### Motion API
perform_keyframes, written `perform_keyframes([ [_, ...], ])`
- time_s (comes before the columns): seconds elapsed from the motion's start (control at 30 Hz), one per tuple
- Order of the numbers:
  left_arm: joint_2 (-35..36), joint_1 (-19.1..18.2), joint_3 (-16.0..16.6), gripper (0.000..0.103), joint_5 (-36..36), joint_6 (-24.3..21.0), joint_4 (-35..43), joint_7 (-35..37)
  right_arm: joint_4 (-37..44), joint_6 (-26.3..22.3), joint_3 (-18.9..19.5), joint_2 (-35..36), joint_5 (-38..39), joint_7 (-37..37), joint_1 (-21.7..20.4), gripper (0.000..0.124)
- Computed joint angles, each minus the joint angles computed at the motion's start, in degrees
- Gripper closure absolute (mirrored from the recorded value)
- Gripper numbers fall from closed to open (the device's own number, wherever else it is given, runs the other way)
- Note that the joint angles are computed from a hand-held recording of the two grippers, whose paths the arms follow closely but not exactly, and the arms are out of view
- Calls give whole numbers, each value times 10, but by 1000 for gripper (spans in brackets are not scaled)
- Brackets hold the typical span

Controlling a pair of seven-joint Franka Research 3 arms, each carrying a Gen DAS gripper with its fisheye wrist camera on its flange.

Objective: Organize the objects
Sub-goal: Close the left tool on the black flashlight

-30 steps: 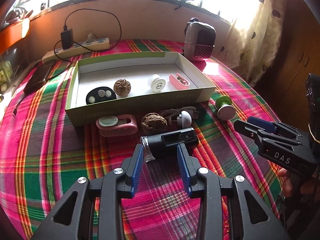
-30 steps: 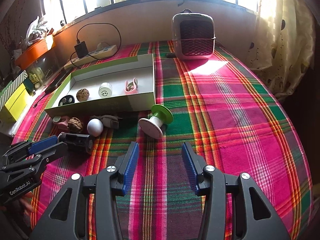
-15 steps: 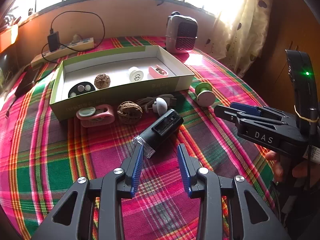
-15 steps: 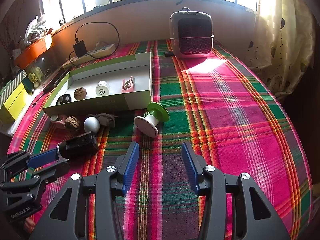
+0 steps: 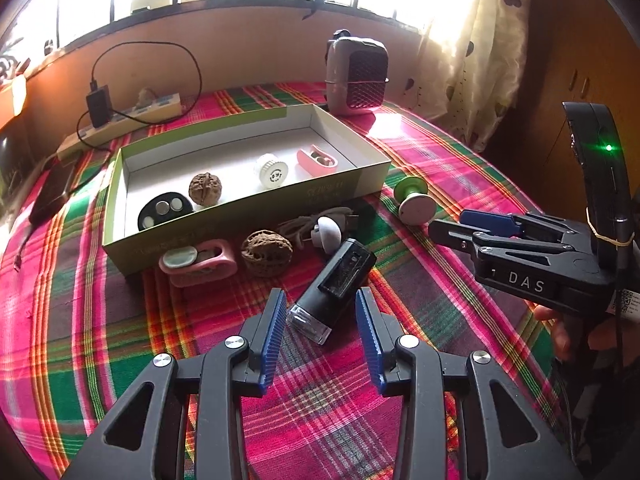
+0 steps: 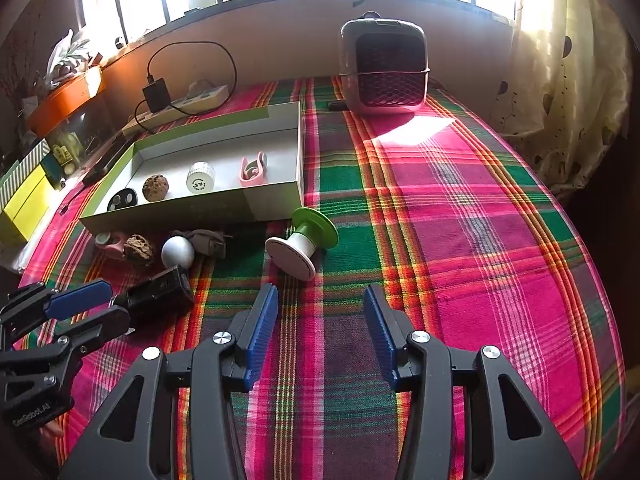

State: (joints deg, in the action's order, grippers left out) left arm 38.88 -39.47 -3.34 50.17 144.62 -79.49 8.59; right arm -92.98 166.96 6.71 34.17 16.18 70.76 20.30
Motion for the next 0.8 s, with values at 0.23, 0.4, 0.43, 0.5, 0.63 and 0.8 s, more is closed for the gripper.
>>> perform_keyframes([
  [0.23,27,8,-5,65,-25,0,40,51,12,-5,-7,7,-5,8,4,78],
  [0.4,41,12,-10,65,-50,8,59,97,17,-9,-9,9,-7,13,4,78],
  [0.43,43,11,-9,65,-53,9,61,104,18,-9,-9,10,-6,13,3,78],
  [0.5,42,10,-9,65,-59,19,59,115,19,-9,-9,10,-6,14,2,78],
  [0.63,41,21,-17,65,-84,49,52,145,24,-14,-11,14,-8,17,2,78],
  [0.8,58,18,-18,65,-108,26,82,188,27,-15,-11,15,-9,18,0,78],
])
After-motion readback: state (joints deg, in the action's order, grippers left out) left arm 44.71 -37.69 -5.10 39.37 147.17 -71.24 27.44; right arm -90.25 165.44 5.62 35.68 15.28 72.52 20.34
